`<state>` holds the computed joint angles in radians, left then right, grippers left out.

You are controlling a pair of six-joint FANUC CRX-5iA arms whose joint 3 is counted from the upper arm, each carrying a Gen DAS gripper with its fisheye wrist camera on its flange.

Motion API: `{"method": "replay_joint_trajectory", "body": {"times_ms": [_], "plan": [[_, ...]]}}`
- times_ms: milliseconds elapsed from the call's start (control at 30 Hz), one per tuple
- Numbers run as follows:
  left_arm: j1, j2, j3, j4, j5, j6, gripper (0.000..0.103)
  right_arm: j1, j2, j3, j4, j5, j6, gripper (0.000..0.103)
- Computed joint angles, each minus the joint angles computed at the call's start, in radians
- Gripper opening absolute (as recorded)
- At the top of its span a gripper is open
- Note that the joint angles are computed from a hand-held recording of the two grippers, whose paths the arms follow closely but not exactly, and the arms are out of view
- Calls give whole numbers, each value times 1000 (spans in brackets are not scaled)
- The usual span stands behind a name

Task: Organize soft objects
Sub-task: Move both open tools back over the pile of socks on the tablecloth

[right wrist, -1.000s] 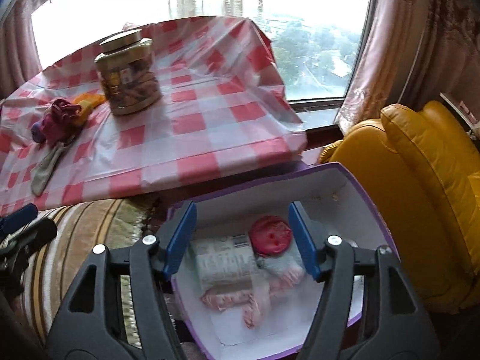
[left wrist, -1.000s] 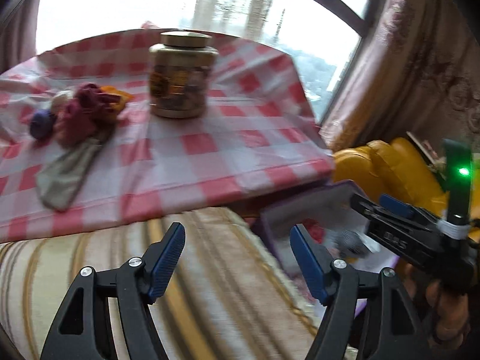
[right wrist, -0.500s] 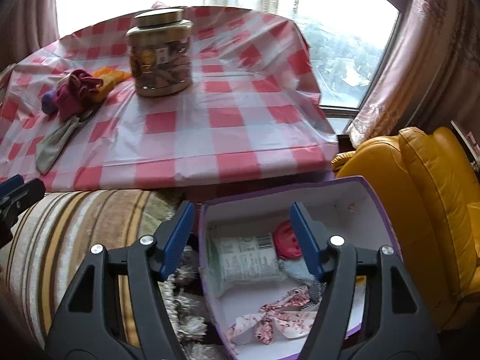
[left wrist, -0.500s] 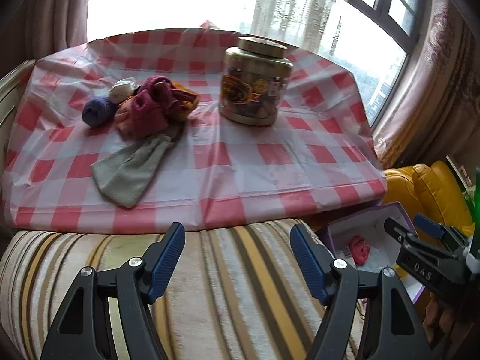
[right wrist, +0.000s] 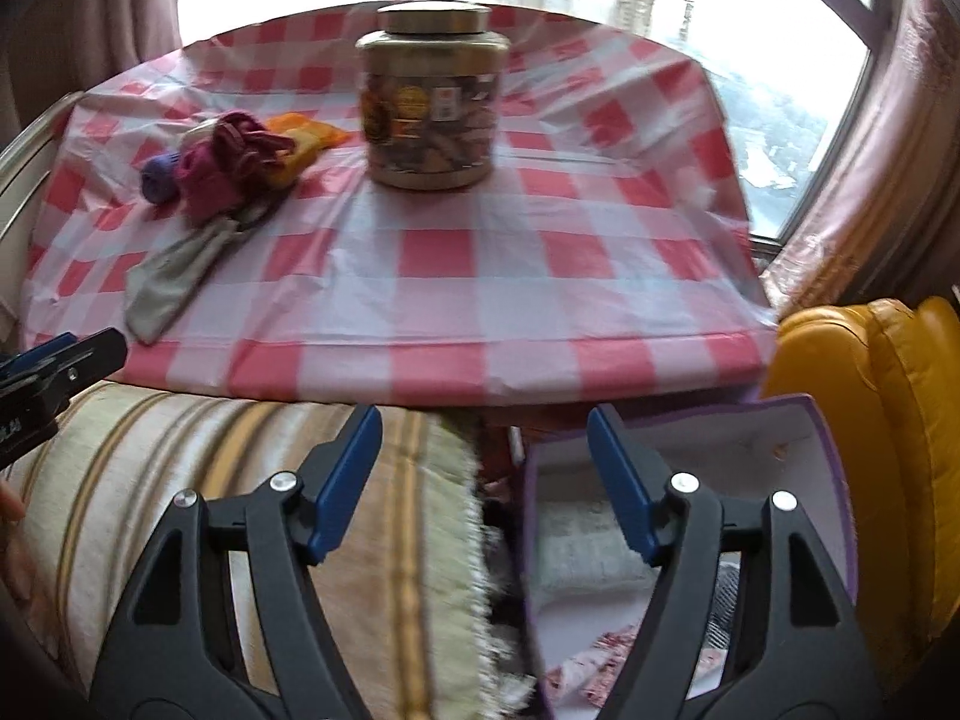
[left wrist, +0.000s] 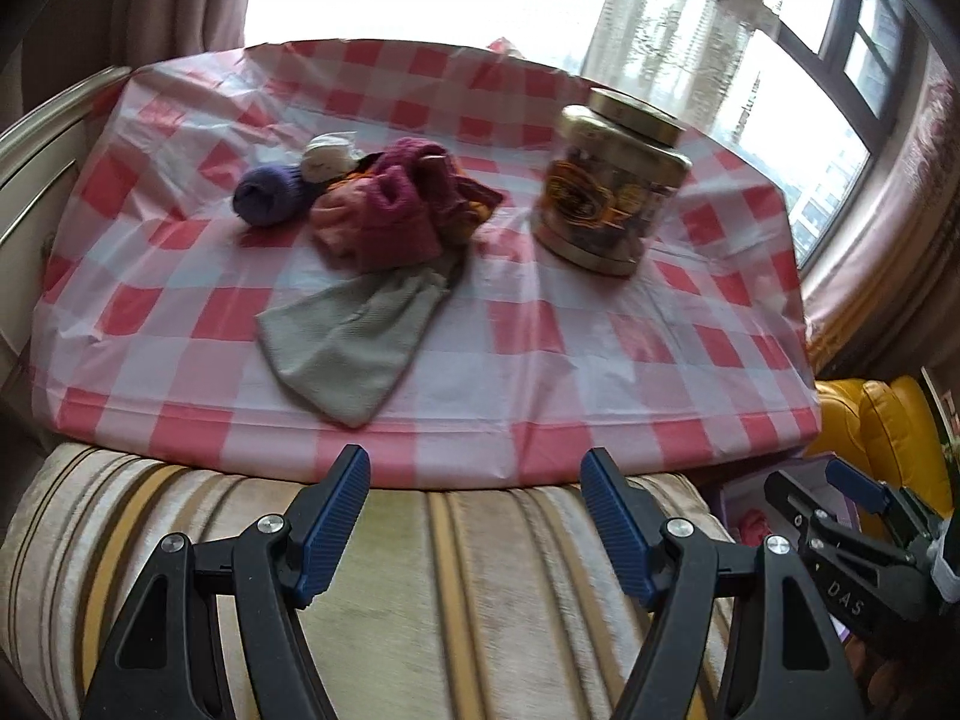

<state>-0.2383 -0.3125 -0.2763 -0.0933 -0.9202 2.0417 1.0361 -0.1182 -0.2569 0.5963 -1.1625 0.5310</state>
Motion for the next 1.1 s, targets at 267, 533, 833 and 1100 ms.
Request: {"method": "replay_joint_trajectory", "body": {"times_ms": [267,533,833,1100], "plan": [[129,-22,-57,103,15,-72,73,-17,56,64,-81,60,87,77],[226,5,-67,180,32,-148,73,-58,110,137,-171,119,171,78],[282,96,-36,341,140,-301,73,-88,192,228,-192,150,242,78],[300,235,49,413,160,-320,73,-121,264,318,-218,158,312,81]]}}
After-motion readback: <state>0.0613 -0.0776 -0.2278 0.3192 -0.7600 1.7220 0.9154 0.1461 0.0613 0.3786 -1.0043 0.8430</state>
